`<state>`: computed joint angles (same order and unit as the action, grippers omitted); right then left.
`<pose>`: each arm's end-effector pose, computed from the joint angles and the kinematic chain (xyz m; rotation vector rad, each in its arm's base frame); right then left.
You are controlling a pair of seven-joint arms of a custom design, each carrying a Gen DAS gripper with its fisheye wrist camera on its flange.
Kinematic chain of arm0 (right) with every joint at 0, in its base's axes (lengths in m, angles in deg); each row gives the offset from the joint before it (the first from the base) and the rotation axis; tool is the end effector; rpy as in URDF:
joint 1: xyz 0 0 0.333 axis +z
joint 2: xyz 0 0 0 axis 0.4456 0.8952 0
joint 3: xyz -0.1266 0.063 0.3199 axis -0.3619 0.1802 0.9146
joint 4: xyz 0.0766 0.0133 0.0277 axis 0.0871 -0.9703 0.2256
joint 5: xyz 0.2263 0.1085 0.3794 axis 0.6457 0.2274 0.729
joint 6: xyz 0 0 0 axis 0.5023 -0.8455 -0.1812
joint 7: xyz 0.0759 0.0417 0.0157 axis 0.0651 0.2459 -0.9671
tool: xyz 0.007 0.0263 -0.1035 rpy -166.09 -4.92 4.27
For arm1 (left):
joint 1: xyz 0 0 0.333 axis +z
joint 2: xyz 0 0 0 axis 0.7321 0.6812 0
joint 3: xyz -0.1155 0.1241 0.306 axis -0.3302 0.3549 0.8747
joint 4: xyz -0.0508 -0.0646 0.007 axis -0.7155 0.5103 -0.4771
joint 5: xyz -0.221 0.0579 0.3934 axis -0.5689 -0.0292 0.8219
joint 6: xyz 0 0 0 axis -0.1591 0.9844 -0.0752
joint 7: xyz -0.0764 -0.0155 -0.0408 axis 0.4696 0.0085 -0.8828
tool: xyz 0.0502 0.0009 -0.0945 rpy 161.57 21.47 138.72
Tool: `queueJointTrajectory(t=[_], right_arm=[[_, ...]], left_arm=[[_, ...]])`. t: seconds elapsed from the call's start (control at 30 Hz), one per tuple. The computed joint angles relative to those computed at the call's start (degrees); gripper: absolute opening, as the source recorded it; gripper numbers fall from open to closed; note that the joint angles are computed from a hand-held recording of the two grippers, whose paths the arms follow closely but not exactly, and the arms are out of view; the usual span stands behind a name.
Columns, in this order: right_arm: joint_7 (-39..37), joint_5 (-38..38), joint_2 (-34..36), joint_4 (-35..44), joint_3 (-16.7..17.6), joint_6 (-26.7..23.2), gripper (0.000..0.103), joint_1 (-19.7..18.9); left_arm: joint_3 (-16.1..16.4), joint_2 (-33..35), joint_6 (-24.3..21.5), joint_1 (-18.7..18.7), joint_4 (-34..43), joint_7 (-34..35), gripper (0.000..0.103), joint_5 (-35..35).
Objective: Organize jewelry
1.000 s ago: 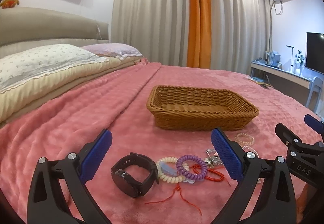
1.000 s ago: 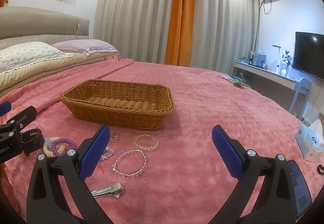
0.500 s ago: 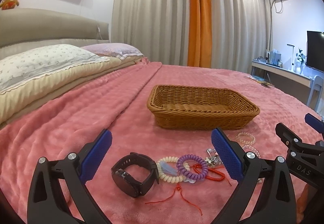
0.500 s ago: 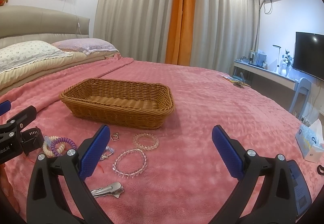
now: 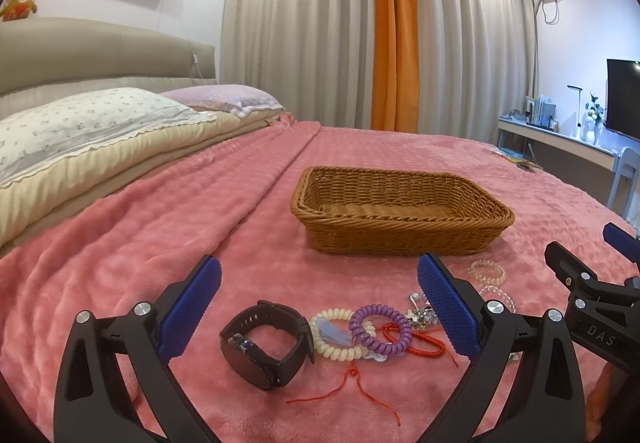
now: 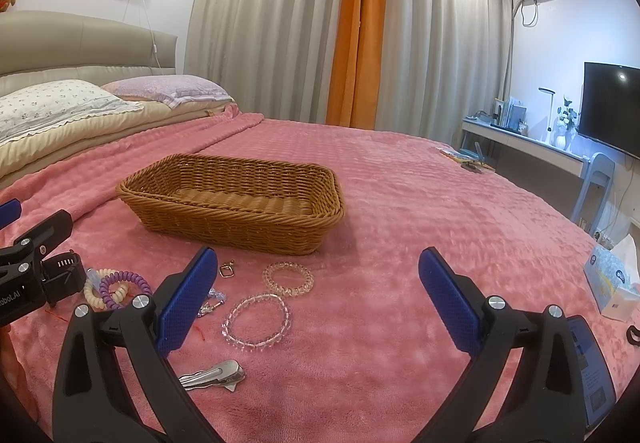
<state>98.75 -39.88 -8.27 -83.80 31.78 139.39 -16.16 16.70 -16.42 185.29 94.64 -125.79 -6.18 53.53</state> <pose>0.4634 0.2499 0.4617 -1.6393 1.4067 -0.9444 0.4518 -0.1732 0.4662 -1.5805 1.2929 -0.9428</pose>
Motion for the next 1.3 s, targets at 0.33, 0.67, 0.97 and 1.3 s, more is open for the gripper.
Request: queueJointTrajectory(t=[0.33, 0.67, 0.97, 1.3], right_arm=[[-0.20, 0.34, -0.11, -0.06, 0.59, 0.38, 0.097, -0.60], [-0.42, 0.58, -0.20, -0.21, 0.69, 0.63, 0.097, -0.67], [-0.38, 1.09, -0.27, -0.18, 1.39, 0.62, 0.097, -1.29], [-1.68, -1.48, 4.95, 1.16, -2.24, -3.29, 0.095, 2.11]], left_arm=[[0.01, -0.01, -0.16, -0.01, 0.09, -0.17, 0.095, 0.22], [0.06, 0.00, -0.24, -0.08, 0.09, -0.30, 0.096, 0.36], [2.42, 2.65, 0.54, -1.88, -0.25, 0.86, 0.095, 1.30], [42.84, 16.74, -2.41, -35.61, -2.38, 16.08, 0.095, 5.83]])
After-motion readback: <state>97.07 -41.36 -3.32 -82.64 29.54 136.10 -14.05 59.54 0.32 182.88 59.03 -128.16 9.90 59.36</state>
